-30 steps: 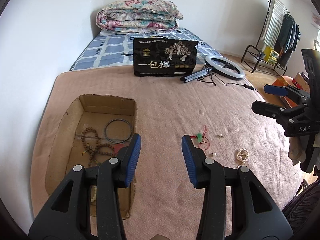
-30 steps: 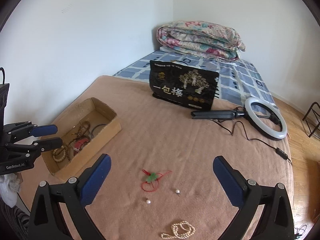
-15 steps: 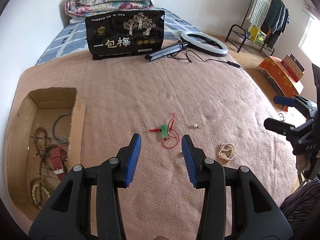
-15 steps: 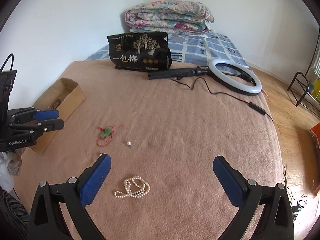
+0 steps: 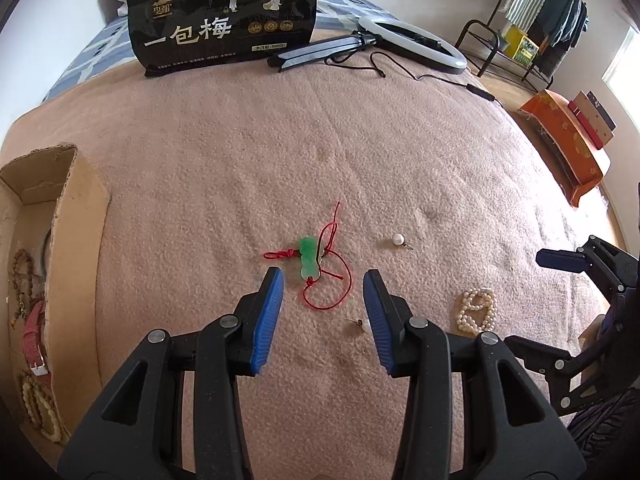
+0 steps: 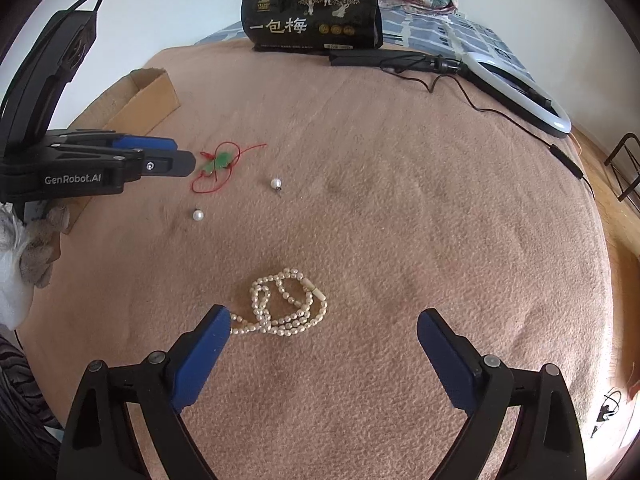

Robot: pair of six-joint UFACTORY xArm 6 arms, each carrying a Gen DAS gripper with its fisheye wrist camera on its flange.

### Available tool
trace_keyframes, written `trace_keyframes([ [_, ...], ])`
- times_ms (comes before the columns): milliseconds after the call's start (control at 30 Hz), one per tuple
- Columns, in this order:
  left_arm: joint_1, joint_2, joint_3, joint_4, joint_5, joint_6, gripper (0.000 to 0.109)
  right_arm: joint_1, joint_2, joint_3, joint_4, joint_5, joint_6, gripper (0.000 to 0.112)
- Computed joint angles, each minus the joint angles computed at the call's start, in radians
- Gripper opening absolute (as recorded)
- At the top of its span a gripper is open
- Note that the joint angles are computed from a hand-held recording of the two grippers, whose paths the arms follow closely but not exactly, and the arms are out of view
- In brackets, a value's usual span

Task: Organize jewelry
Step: 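Grasp the green jade pendant with the left tool while the right tool grasps the pearl necklace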

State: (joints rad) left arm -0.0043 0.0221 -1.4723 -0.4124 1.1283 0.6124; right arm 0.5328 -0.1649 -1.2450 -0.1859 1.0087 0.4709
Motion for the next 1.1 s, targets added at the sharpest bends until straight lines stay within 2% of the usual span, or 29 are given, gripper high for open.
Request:
trace_keyframes([
  [67,-0.011,0.010,0.005,0.019,-0.013,-0.007,0.036,-0.001,0.007,-0.001,0.008,0.001,-0.003,0.095],
  [300,-0.026,0.046,0.003,0.053,-0.047,-0.040,0.029,-0.010,0.020,0.002,0.043,-0.009,-0.027,0.095],
  [467,-0.033,0.054,0.006,0.074,-0.064,-0.033,0.012,-0.008,0.046,-0.012,0.047,-0.012,-0.046,0.095],
  [633,-0.032,0.048,0.018,0.068,-0.080,-0.031,0.012,-0.011,0.073,-0.024,0.050,-0.011,-0.056,0.094],
  [733,-0.033,0.044,0.025,0.066,-0.088,-0.027,0.011,-0.012,0.087,-0.034,0.049,-0.003,-0.063,0.088],
  [800,-0.033,0.045,0.023,0.065,-0.089,-0.029,0.011,-0.012,0.094,-0.039,0.045,-0.003,-0.065,0.088],
  [900,-0.032,0.043,0.025,0.061,-0.091,-0.032,0.011,-0.007,0.102,-0.048,0.035,0.003,-0.069,0.079],
  [1000,-0.029,0.043,0.023,0.056,-0.091,-0.030,0.011,-0.002,0.099,-0.048,0.039,0.002,-0.087,0.064],
  [1067,-0.027,0.041,0.025,0.055,-0.091,-0.031,0.011,0.001,0.099,-0.052,0.041,0.003,-0.096,0.045],
  [1100,-0.026,0.039,0.024,0.055,-0.090,-0.031,0.011,0.003,0.097,-0.053,0.041,0.006,-0.099,0.039],
])
